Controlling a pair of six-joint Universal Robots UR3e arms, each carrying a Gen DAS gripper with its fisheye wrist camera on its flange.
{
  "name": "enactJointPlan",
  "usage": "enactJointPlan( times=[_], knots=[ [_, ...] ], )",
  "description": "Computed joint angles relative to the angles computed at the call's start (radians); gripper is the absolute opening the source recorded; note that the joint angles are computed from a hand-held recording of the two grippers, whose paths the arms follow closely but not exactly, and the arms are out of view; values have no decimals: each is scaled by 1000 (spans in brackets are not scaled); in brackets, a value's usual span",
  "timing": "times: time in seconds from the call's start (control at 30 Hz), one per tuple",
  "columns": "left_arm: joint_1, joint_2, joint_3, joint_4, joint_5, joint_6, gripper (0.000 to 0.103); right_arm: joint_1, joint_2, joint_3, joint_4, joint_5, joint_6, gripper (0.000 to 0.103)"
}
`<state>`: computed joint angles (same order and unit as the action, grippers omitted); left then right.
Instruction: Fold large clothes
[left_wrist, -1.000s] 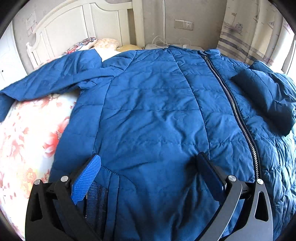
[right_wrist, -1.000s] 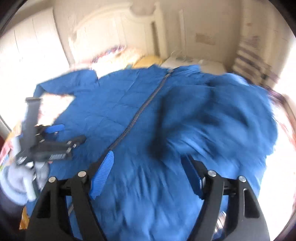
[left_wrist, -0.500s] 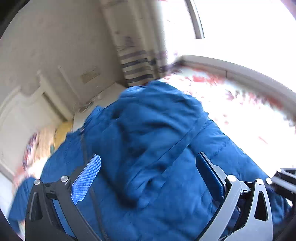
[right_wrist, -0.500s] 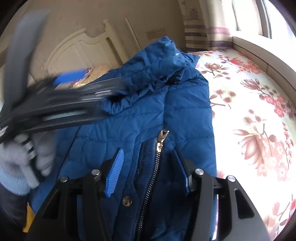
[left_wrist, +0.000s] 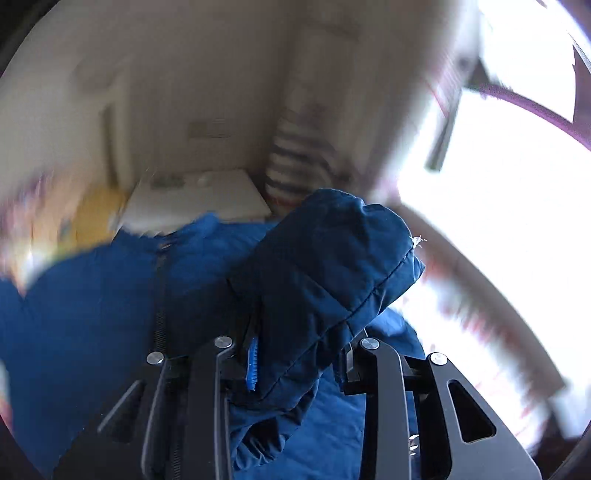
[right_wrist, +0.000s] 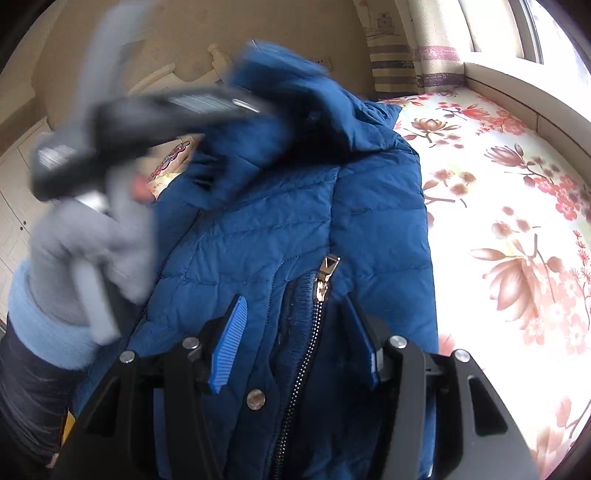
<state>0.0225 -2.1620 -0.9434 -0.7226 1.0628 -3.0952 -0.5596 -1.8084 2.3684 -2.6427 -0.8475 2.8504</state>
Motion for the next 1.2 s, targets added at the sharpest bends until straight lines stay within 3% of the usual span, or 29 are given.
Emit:
enactJointPlan(
  times=[0.07,0.13,0.2,0.33,0.47,0.67,0.77,0.83,0.9,0.97,1.13,1.2],
  knots=[
    [149,40,-96,48,-143,-83,29,-1,13,-5,-6,-2,-6,54],
    [275,67,-204,129,-209,-145,28,-1,25,-8,-12,-8,-14,54],
    [385,50,-252,120,-357,-144,30,16,48,-27,-19,-25,0,54],
    [438,21,-224,-59,-349,1,44,37,69,-50,-23,-50,14,55],
    [488,-49,-206,-142,-446,-40,66,75,90,-80,-39,-98,34,55],
    [504,-20,-298,-159,-516,-3,67,131,71,-115,-41,-177,91,55],
    [496,-7,-367,-54,-515,-41,67,187,147,-237,-56,-203,151,55],
    [508,9,-400,-40,-529,-22,65,304,240,-346,-133,-374,170,55],
    [525,34,-458,-9,-545,-2,60,467,404,-501,-216,-657,97,67],
    [544,58,-508,12,-564,17,39,596,592,-688,-176,-936,14,70],
    [557,88,-582,150,-599,3,28,681,827,-886,-305,-1115,-113,70],
    [560,105,-614,222,-619,3,26,680,918,-1022,-278,-1161,-120,68]
  ],
)
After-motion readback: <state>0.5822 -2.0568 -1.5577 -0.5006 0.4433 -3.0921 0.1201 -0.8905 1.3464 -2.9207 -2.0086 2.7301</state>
